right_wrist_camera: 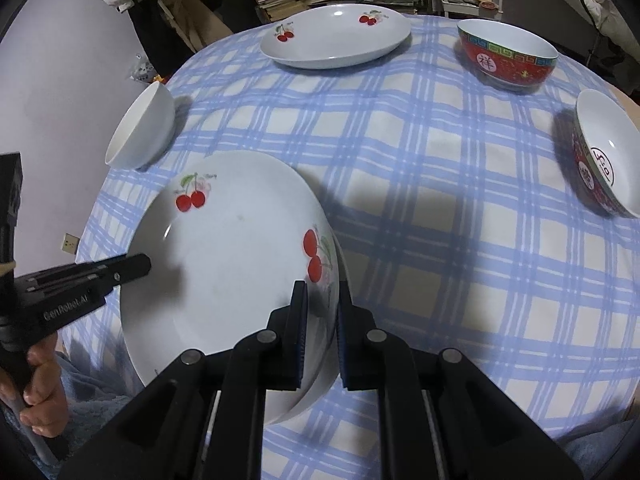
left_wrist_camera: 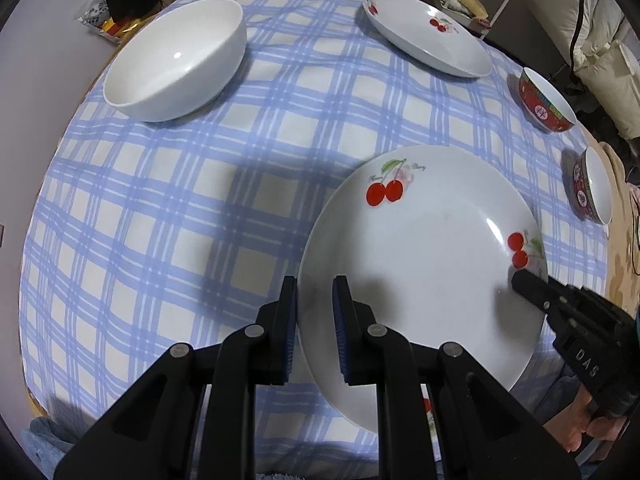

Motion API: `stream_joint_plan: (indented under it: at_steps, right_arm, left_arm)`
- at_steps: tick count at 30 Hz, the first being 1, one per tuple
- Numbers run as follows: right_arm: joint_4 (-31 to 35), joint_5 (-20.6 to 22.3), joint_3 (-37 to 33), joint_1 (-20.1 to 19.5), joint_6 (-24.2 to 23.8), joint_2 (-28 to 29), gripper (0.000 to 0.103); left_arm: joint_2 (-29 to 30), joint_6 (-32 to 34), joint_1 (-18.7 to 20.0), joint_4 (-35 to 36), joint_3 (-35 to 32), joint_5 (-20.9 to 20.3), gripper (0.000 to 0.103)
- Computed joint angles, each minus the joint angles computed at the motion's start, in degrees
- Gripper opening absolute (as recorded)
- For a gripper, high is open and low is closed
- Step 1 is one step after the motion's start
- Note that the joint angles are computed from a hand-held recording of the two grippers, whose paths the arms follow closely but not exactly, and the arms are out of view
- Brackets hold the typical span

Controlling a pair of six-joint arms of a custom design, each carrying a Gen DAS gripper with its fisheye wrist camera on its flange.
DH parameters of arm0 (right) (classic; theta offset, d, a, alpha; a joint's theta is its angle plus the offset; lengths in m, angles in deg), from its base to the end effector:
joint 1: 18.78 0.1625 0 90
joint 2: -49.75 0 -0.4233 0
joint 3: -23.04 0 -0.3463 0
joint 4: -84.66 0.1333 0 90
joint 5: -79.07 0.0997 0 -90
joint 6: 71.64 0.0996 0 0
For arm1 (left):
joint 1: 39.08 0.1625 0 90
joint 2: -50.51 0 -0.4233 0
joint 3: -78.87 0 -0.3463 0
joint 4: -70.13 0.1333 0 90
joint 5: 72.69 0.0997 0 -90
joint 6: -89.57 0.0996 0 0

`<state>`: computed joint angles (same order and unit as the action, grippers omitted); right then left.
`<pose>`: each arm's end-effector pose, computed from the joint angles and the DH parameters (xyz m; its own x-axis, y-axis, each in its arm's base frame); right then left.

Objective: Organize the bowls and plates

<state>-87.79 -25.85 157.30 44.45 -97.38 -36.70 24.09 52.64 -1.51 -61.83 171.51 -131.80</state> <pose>-0.0820 -0.4016 0.3059 -0.8787 0.1907 0.4377 -0.0122 0.9074 -0.4200 -0.3429 -0.4965 -0.0849 -0.7188 0.3125 -0.6210 0.3637 0.9303 0.0472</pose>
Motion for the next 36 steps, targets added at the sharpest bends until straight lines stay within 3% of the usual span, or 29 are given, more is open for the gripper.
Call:
stream_joint_plan:
  at_steps: [30,36]
  right_arm:
    - [-6.1,-4.7,2.0,2.1,-2.0,2.0,0.015]
    - [-5.7,-3.3,1.8,1.5,-1.1,1.8,0.015]
  left_arm:
    - [3.3,-1.4,0.8,6.4,-2.9,0.0,0.016]
    - [2.9,-2.2,1.9,4.8,-2.5,-1.8,0.016]
